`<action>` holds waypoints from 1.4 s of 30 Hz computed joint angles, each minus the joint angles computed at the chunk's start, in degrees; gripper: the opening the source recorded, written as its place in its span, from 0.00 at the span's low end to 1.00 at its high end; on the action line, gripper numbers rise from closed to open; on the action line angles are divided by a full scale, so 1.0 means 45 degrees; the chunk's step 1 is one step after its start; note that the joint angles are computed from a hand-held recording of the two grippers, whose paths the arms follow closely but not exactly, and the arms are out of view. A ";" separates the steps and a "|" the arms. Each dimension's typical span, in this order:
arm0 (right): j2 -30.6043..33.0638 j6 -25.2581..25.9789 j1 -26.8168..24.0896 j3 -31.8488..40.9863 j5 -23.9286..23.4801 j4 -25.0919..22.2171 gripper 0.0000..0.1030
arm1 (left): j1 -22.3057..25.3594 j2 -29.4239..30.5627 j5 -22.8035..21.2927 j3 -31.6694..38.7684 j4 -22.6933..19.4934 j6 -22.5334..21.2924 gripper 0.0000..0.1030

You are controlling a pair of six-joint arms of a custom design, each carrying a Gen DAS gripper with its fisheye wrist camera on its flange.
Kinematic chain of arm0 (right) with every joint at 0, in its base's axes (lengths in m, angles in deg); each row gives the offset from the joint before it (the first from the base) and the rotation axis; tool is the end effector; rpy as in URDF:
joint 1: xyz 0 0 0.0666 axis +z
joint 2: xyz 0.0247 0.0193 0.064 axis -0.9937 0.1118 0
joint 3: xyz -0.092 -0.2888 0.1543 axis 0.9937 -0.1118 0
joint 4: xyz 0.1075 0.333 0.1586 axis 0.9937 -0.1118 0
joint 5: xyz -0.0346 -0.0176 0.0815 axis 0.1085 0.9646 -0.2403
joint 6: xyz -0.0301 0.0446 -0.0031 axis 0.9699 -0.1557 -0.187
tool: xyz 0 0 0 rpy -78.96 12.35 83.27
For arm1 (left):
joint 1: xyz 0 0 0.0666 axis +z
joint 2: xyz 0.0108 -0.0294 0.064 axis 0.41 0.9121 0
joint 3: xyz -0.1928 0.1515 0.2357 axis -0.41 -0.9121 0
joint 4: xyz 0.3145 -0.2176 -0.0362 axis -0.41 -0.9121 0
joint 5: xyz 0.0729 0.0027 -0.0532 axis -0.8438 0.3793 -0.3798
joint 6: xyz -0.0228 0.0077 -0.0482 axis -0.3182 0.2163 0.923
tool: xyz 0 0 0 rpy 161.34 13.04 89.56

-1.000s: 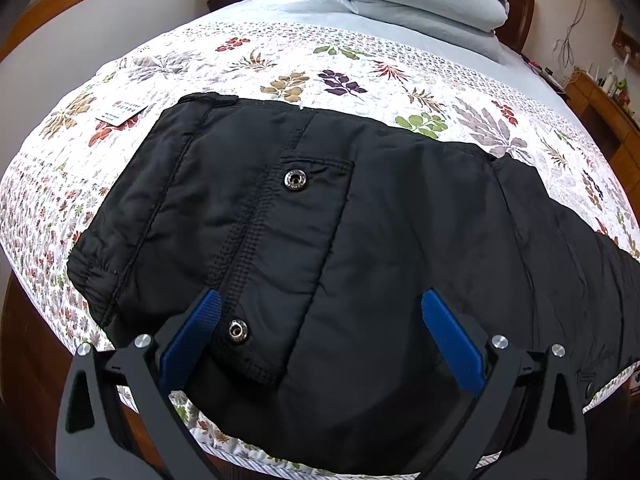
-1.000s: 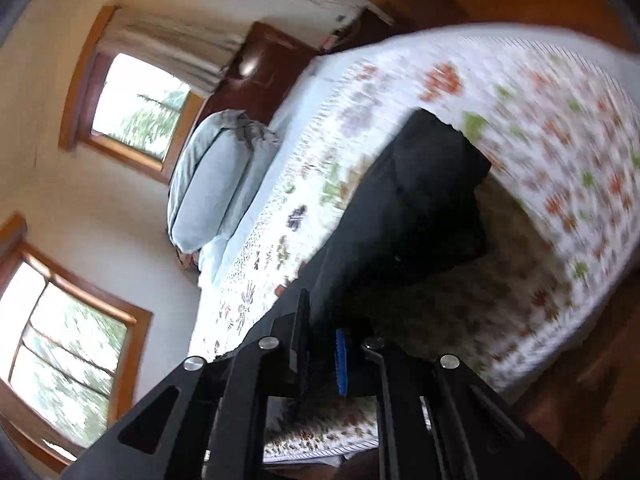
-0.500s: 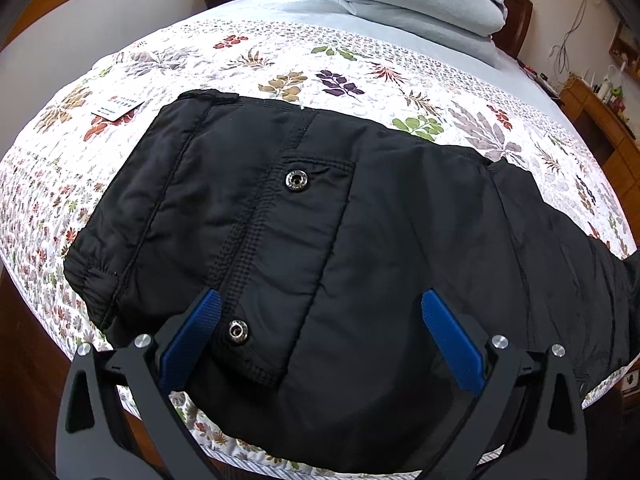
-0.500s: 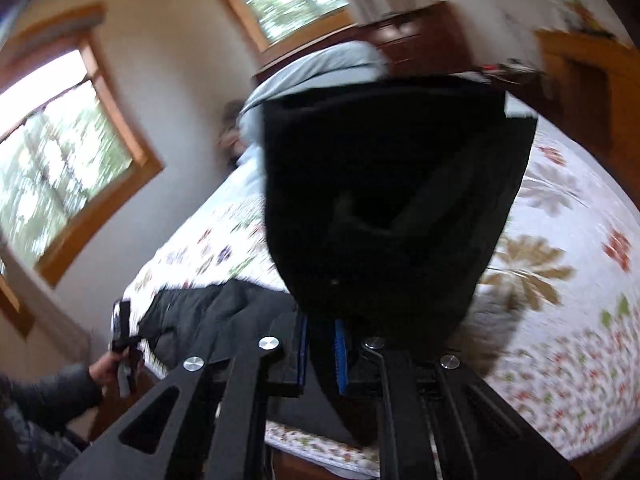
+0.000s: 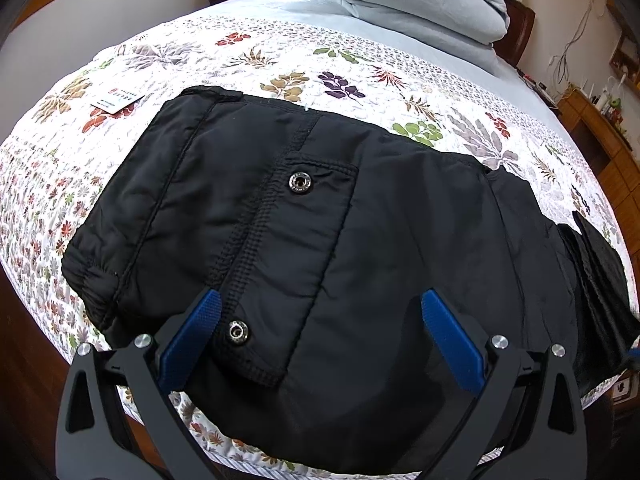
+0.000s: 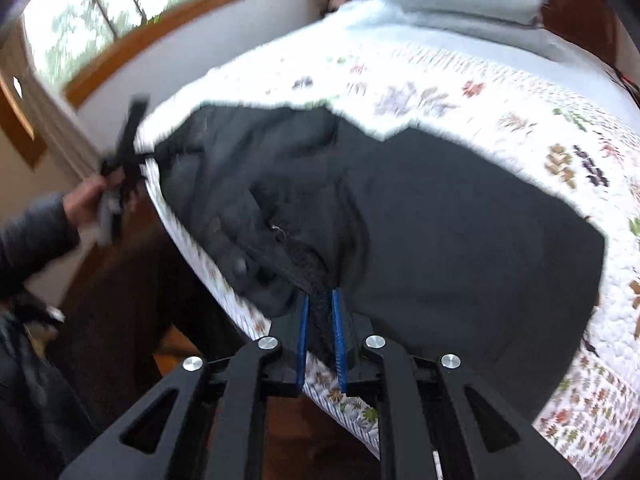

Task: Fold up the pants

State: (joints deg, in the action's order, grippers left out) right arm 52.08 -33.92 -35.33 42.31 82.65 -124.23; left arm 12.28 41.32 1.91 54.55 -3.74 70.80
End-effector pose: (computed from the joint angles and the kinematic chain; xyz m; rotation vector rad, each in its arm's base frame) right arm 0.2576 0.2845 0.4652 -0.3409 2.6191 0.4251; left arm 0.4206 -0.0928 0.4225 0.1381 2.5962 -0.2531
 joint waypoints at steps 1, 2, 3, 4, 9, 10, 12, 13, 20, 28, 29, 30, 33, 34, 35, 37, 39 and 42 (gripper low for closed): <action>0.0025 0.0028 0.0011 -0.0023 -0.0079 -0.0050 0.18 | -0.0006 0.0013 0.0014 0.0009 0.0004 0.0029 0.98; -0.0006 0.0054 0.0015 -0.0109 -0.0210 -0.0112 0.21 | 0.0011 0.0008 0.0029 0.0002 0.0001 0.0025 0.98; -0.0022 0.0074 0.0018 -0.0164 -0.0395 -0.0125 0.30 | 0.0002 0.0016 0.0020 0.0002 0.0002 0.0032 0.98; -0.0030 0.0153 0.0010 -0.0184 -0.0761 -0.0188 0.44 | -0.0017 0.0026 -0.0006 0.0005 -0.0002 0.0025 0.98; 0.0189 -0.0033 0.0362 0.0200 -0.0626 0.0005 0.49 | -0.0009 0.0018 -0.0026 -0.0007 -0.0015 -0.0036 0.98; 0.0086 -0.0200 0.0383 0.0204 -0.0488 0.0325 0.49 | -0.0006 0.0018 -0.0002 -0.0008 -0.0007 -0.0007 0.98; 0.0146 -0.0143 0.0395 0.0463 -0.0350 0.0533 0.49 | 0.0027 0.0018 0.0086 -0.0003 0.0000 0.0021 0.98; 0.0301 -0.0025 0.0462 0.0686 -0.0027 0.0437 0.49 | 0.0038 0.0015 0.0120 -0.0006 0.0009 0.0054 0.98; 0.2081 0.0991 0.0614 0.1981 0.1101 -0.0175 0.49 | 0.0037 -0.0028 0.0138 -0.0083 0.0111 0.0104 0.98; 0.2513 0.1451 0.0506 0.2321 0.0953 -0.0168 0.18 | 0.0098 -0.0038 0.0296 -0.0094 0.0121 0.0114 0.98; 0.2370 0.1515 0.0538 0.2248 0.0839 -0.0005 0.17 | 0.0108 -0.0037 0.0318 -0.0099 0.0131 0.0120 0.98; 0.2212 0.1502 0.0555 0.2181 0.0671 0.0167 0.17 | 0.0117 -0.0042 0.0329 -0.0115 0.0147 0.0114 0.98; 0.1823 0.1594 0.0552 0.1930 -0.0409 0.0838 0.04 | 0.0114 -0.0057 0.0320 -0.0142 0.0169 0.0099 0.98; 0.1918 0.1661 0.0603 0.1986 -0.0686 0.0867 0.04 | 0.0095 -0.0043 0.0260 -0.0134 0.0163 0.0062 0.98; 0.2119 0.1759 0.0686 0.2178 -0.0481 0.0588 0.04 | 0.0080 -0.0045 0.0211 -0.0146 0.0168 0.0032 0.98; 0.2585 0.1936 0.0809 0.2471 -0.0054 -0.0024 0.04 | 0.0058 -0.0039 0.0147 -0.0141 0.0162 0.0005 0.98; 0.2396 0.1518 0.0684 0.2078 -0.0458 0.0427 0.07 | 0.0118 -0.0020 0.0282 -0.0075 0.0106 0.0010 0.98; 0.1735 0.0792 0.0494 0.1427 -0.0593 0.1190 0.10 | 0.0297 -0.0043 0.0757 0.0027 0.0011 0.0282 0.98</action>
State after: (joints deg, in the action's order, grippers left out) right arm 59.89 -30.36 -33.11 48.73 79.98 -118.87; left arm 13.62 41.12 5.31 54.67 -3.69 72.07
